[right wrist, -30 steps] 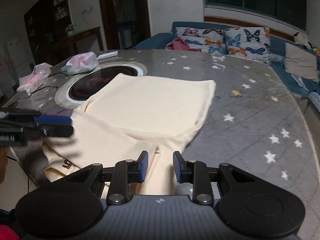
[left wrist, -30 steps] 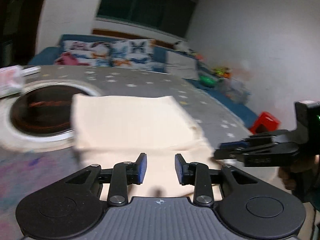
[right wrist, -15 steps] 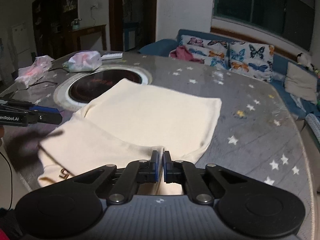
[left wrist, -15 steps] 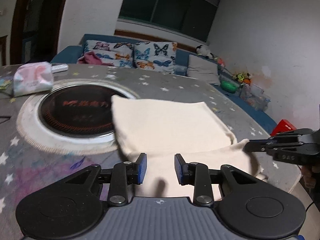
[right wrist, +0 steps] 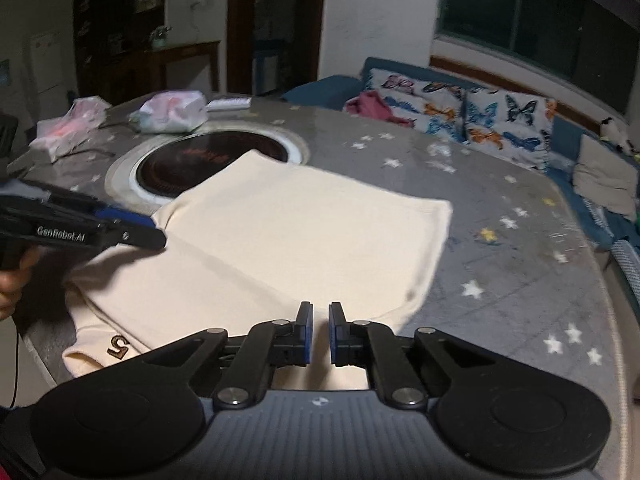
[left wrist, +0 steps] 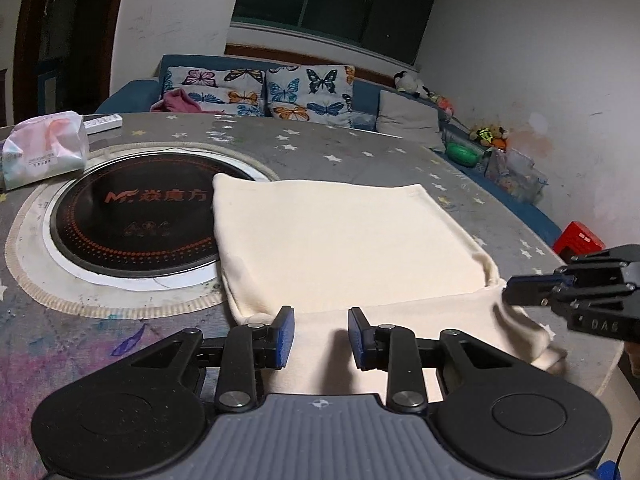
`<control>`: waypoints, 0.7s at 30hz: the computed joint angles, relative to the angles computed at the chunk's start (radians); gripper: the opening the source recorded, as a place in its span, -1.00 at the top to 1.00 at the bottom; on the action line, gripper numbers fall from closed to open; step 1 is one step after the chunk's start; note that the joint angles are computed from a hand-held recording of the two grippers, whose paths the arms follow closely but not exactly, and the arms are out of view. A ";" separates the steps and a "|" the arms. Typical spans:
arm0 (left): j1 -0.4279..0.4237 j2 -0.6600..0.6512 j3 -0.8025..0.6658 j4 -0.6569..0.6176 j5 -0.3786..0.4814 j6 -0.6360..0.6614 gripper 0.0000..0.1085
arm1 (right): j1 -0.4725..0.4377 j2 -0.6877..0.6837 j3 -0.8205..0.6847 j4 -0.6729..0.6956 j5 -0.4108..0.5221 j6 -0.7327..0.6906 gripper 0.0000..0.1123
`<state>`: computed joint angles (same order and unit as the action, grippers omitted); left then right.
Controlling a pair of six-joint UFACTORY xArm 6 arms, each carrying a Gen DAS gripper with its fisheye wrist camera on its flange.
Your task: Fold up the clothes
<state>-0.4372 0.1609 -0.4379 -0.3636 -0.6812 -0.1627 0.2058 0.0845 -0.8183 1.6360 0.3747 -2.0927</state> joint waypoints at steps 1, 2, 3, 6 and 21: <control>0.002 0.000 0.001 -0.001 0.000 0.002 0.43 | 0.005 0.016 -0.009 -0.012 -0.003 0.007 0.88; 0.003 -0.006 0.005 -0.001 0.001 0.003 0.43 | 0.009 0.033 -0.019 -0.024 -0.006 0.015 0.88; 0.002 -0.017 0.012 -0.008 0.003 0.008 0.43 | 0.010 0.040 -0.022 -0.034 -0.008 0.022 0.88; -0.024 -0.066 0.050 -0.047 -0.005 0.049 0.44 | 0.001 0.017 -0.003 -0.069 0.005 0.047 0.85; -0.245 -0.212 0.227 -0.405 -0.038 0.301 0.44 | -0.026 -0.094 0.121 -0.124 0.038 0.015 0.83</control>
